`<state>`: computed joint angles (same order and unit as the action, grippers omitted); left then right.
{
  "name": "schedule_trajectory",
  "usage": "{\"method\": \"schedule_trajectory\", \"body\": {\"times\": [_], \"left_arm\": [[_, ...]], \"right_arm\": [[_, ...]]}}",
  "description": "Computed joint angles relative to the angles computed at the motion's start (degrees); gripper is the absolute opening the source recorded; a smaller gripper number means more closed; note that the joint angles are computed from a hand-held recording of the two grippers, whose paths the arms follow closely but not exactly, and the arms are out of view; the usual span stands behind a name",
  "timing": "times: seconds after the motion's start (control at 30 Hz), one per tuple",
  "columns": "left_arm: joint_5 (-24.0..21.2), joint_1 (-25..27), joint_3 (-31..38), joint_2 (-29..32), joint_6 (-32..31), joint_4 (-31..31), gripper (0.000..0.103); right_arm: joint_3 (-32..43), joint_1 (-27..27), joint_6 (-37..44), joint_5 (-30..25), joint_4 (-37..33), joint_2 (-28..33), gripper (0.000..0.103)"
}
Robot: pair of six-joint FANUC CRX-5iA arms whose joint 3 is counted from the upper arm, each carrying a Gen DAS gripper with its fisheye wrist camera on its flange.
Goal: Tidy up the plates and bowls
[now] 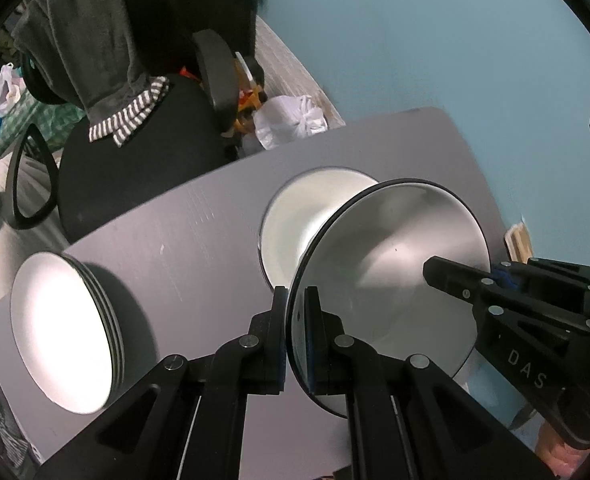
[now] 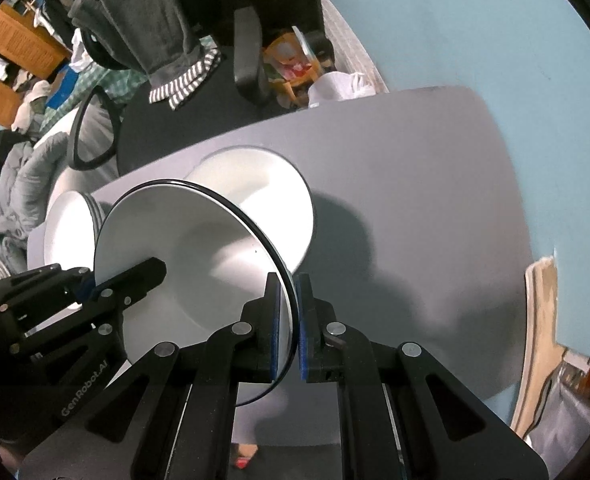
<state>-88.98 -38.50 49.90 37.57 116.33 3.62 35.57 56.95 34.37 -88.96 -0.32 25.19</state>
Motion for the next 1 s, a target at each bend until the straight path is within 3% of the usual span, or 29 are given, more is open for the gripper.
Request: {"method": "schedule_trajectory", "body": {"times": [0.43, 0.73, 1.0], "left_arm": [[-5.69, 1.21, 10.04, 7.54, 0.08, -0.81, 0.007], [-9.39, 1.59, 13.96, 10.59, -0.91, -0.23, 0.007], [-9.53, 1.53, 13.90, 10.66, -2.18, 0.06, 0.009]], "right_arm": [[7.07, -3.41, 4.06, -2.94, -3.15, 6.08, 0.008], [8.23, -4.56, 5.46, -4.09, -6.25, 7.23, 0.007], [10.21, -5.02, 6.10, -6.05, -6.92, 8.48, 0.009]]}}
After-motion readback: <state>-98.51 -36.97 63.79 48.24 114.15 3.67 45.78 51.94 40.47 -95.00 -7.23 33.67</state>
